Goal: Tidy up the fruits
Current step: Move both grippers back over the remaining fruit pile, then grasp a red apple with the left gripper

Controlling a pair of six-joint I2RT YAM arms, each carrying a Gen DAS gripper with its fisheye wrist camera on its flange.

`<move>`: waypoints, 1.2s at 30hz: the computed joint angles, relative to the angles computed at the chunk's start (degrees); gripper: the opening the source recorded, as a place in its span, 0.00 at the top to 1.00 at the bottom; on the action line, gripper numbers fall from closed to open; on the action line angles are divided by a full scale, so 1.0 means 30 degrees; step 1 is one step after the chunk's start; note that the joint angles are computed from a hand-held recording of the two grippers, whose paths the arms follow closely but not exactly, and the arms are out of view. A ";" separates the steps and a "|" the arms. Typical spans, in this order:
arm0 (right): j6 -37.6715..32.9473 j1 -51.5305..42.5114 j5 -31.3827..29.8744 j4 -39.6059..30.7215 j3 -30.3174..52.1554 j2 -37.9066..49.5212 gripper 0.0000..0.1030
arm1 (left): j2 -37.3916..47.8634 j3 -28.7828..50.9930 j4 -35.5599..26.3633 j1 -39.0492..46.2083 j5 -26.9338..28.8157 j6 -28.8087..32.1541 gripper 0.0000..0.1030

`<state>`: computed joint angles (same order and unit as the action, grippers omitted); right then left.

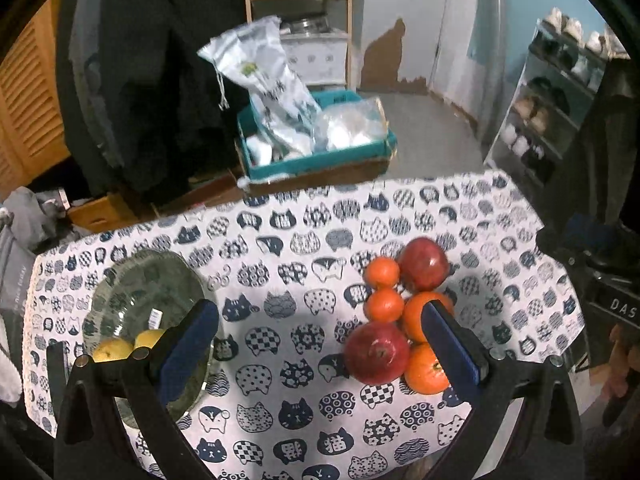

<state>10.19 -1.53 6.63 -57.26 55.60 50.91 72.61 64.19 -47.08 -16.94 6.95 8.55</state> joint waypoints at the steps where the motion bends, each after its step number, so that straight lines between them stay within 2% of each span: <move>1: -0.0038 -0.0107 -0.0048 0.0121 -0.0241 0.0076 0.21 | 0.0274 -0.0223 0.0205 -0.0177 -0.0142 -0.0084 0.01; 15: -0.0498 -0.1602 -0.0739 0.1379 -0.2786 0.0972 0.21 | 0.3479 -0.1439 0.1654 -0.1121 -0.0220 -0.1320 0.01; 28: -0.0246 -0.0995 -0.0135 0.1293 -0.3433 0.0949 0.21 | 0.5636 -0.2456 0.3124 -0.2664 -0.0854 -0.1913 0.01; 36: -0.0202 -0.1135 -0.0171 0.1407 -0.3733 0.1103 0.21 | 0.6473 -0.2468 0.3511 -0.2610 -0.0202 -0.2142 0.01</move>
